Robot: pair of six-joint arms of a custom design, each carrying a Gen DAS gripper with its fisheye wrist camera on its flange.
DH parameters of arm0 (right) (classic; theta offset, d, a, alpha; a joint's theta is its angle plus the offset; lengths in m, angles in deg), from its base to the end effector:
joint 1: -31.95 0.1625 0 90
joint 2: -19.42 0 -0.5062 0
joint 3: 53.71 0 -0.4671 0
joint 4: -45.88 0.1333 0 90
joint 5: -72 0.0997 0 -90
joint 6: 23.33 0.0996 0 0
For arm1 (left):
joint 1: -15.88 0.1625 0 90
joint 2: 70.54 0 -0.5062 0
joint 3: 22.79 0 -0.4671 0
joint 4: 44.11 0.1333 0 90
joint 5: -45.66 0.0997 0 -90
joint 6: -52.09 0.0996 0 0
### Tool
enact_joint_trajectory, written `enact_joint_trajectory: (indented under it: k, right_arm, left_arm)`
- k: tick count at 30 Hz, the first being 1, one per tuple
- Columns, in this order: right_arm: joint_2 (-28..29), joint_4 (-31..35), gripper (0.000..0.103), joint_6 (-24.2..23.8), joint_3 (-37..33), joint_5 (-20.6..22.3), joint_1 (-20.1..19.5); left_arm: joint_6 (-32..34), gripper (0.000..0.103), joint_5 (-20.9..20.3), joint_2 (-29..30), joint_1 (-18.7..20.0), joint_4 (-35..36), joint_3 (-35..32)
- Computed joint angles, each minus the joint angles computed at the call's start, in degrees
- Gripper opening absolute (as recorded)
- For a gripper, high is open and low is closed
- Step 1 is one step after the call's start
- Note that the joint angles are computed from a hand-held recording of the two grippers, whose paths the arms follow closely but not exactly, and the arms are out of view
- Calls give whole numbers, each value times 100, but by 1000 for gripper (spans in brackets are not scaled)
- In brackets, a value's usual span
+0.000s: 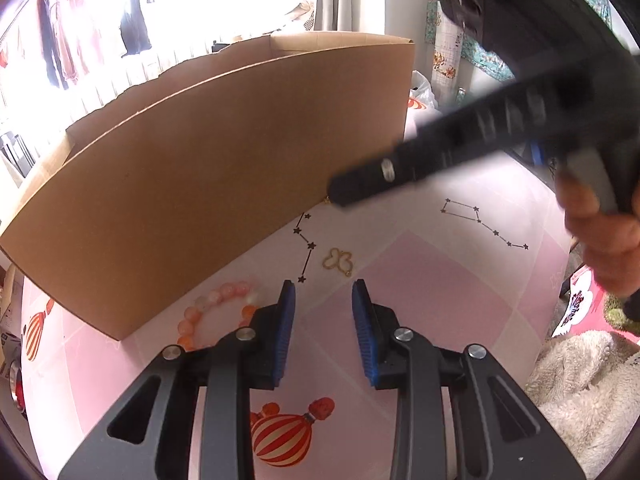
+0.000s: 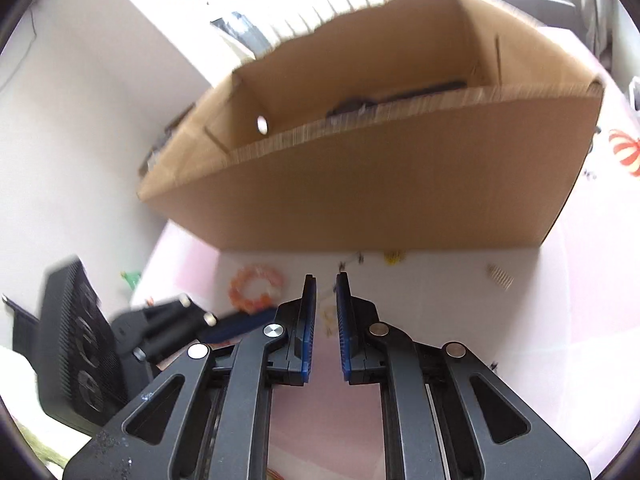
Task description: Organize jewelry
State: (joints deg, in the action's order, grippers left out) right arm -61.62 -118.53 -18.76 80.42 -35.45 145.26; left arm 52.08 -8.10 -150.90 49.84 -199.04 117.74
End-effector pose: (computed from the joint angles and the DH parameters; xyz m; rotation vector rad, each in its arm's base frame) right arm 0.2876 -0.4061 0.2368 0.3855 -2.8456 0.6305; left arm -0.2436 -0.3958 0.1846 1.1798 2.2922 -0.4909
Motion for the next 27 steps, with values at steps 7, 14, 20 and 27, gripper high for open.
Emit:
enact_joint_trajectory:
  k: [7, 14, 20, 27]
  right_arm:
    - [27, -149, 11, -52, -211, -82, -40]
    - [14, -202, 11, 40, -231, 22, -41]
    - [126, -829, 11, 144, -131, -33, -126]
    - [75, -957, 12, 96, -73, -82, -188]
  left_arm:
    - [120, 29, 27, 391, -48, -381, -109]
    - [-48, 29, -95, 563, 58, -312, -220]
    - [11, 29, -164, 551, 177, -438, -208]
    - [50, 17, -151, 505, 227, -491, -191]
